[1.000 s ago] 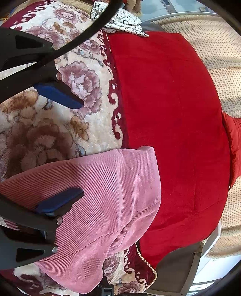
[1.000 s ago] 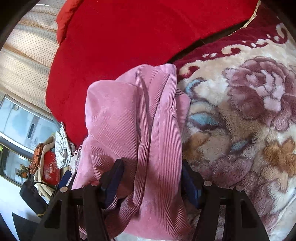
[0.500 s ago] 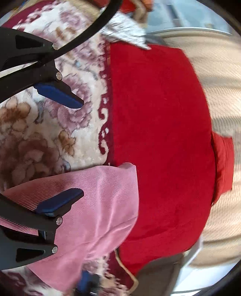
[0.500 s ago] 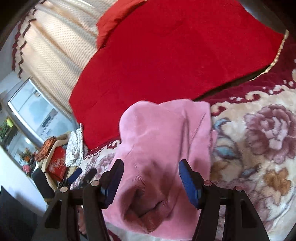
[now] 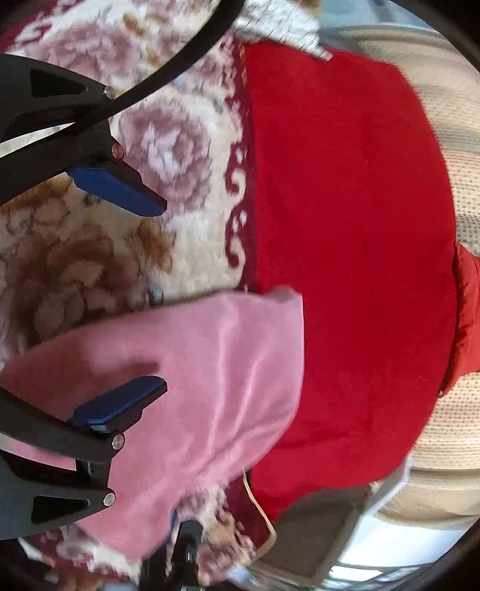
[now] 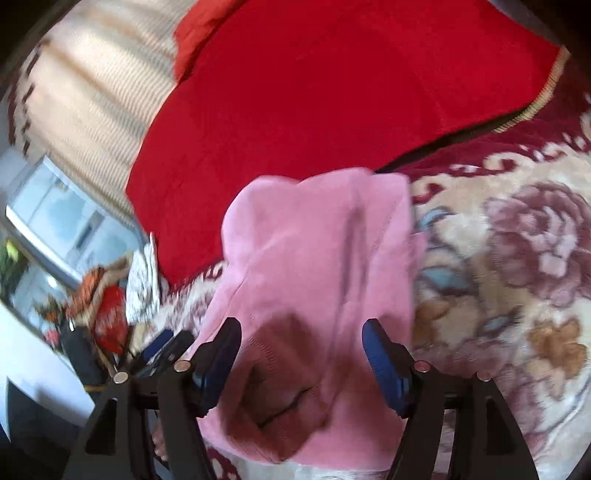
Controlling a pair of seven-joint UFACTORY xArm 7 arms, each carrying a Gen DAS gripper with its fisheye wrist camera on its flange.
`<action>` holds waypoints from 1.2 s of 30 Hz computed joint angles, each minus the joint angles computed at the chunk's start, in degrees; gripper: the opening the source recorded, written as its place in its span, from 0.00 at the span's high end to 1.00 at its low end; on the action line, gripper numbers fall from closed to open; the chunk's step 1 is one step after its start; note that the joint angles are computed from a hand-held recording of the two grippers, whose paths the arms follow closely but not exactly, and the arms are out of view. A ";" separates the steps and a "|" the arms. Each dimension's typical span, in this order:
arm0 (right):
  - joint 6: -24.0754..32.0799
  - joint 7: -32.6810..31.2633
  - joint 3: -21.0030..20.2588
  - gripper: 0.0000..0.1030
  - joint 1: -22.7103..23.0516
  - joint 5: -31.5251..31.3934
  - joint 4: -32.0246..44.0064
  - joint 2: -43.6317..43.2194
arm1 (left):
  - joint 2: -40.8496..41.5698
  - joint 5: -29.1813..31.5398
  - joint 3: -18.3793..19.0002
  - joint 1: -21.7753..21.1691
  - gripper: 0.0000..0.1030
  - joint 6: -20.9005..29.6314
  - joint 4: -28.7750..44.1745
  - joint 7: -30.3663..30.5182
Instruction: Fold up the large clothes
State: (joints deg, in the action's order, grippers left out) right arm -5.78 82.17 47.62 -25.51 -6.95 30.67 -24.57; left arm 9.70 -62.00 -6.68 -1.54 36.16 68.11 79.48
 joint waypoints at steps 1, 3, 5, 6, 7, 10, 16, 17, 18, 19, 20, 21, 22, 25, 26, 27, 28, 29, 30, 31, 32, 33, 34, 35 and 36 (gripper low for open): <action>-1.46 0.54 -2.15 0.26 1.77 0.90 -1.54 -0.21 | 0.81 2.26 0.52 0.59 0.14 4.68 1.60 -2.33; -4.77 0.44 -7.32 0.17 6.38 3.13 -4.42 0.48 | 1.46 5.55 0.83 0.79 0.13 8.35 3.01 -5.90; -6.52 0.14 -9.15 0.17 8.03 5.27 -5.88 0.87 | 1.99 7.28 0.75 0.96 0.13 9.84 3.75 -7.47; -7.69 -0.17 -10.11 0.17 8.93 6.11 -6.54 1.15 | 2.10 7.38 0.60 1.17 0.13 10.53 3.96 -7.49; -9.86 -0.65 -12.48 0.17 11.13 6.47 -7.40 2.13 | 2.15 7.30 0.48 1.44 0.13 11.48 4.15 -7.41; -13.44 -2.00 -15.84 0.17 14.67 7.25 -7.57 5.33 | 2.98 7.54 0.46 2.38 0.13 16.86 5.80 -8.42; -16.01 -2.66 -26.12 0.17 24.81 3.70 -5.23 12.54 | 6.78 9.78 0.42 3.44 0.10 24.51 10.16 -13.74; -16.34 -2.17 -28.38 0.17 26.67 2.03 -4.60 13.96 | 7.72 10.15 0.38 3.72 0.10 25.99 11.16 -15.07; -17.03 0.07 -32.34 0.17 29.49 -2.05 -3.73 15.90 | 8.56 10.58 0.30 4.00 0.10 27.38 12.12 -16.27; -17.98 2.26 -35.35 0.17 31.38 -5.68 -2.93 17.61 | 9.68 10.98 0.21 4.36 0.10 29.25 13.39 -17.88; -19.61 4.50 -37.75 0.17 32.67 -8.97 -2.01 19.68 | 10.65 11.15 0.04 4.72 0.10 30.71 14.44 -19.06; -21.40 5.03 -38.94 0.17 33.30 -9.98 -1.25 21.56 | 11.62 11.28 -0.14 5.16 0.10 32.38 15.52 -20.24; -22.68 4.47 -39.71 0.15 33.85 -9.93 -0.72 22.70 | 12.49 11.38 -0.33 5.57 0.09 33.87 16.50 -21.27; -29.19 3.66 -41.60 0.01 34.66 -10.99 0.86 26.56 | 15.10 11.63 -0.97 6.55 0.09 37.85 19.10 -24.34; -31.11 1.91 -41.56 0.00 34.96 -9.53 1.49 27.70 | 15.38 11.54 -1.18 6.85 0.09 38.45 19.33 -24.49; -31.89 1.34 -41.54 0.00 34.93 -9.44 2.30 28.60 | 15.48 11.35 -1.41 7.08 0.09 38.86 19.36 -24.43; -32.06 1.15 -41.44 0.00 34.79 -9.78 3.17 29.41 | 15.55 11.15 -1.63 7.27 0.09 39.36 19.33 -24.23; -31.89 0.79 -41.22 0.00 34.79 -9.66 3.81 29.92 | 15.69 10.96 -1.84 7.50 0.09 40.23 19.42 -23.98; -31.79 0.40 -41.04 0.00 34.73 -9.69 4.89 30.86 | 15.68 10.82 -1.97 7.57 0.09 40.78 19.34 -23.78; -32.08 -0.31 -40.83 0.00 34.80 -9.03 5.58 31.64 | 15.46 10.73 -1.99 7.46 0.09 40.48 18.92 -23.45; -32.32 -1.13 -40.62 0.00 34.96 -8.07 6.00 32.16 | 14.80 10.60 -1.98 7.14 0.09 39.27 18.04 -22.89; -32.10 -2.23 -40.39 0.00 35.28 -6.96 6.51 32.54 | 14.23 10.46 -2.00 6.93 0.09 38.57 17.31 -22.30; -31.06 -3.88 -40.23 0.00 35.77 -5.68 6.91 32.44 | 14.39 10.40 -2.03 6.70 0.09 38.45 17.74 -22.30; -29.33 -6.17 -40.08 0.00 36.63 -3.66 7.49 32.32 | 14.10 10.22 -2.05 6.61 0.09 38.19 17.50 -21.93; -26.88 -9.32 -40.02 0.00 37.82 -1.05 8.19 32.00 | 13.61 9.93 -2.12 6.43 0.09 37.73 16.94 -21.54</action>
State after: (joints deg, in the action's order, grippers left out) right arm -32.66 72.85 7.60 12.30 -8.00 38.86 7.43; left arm 23.32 -52.07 -8.80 4.90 73.89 85.05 57.94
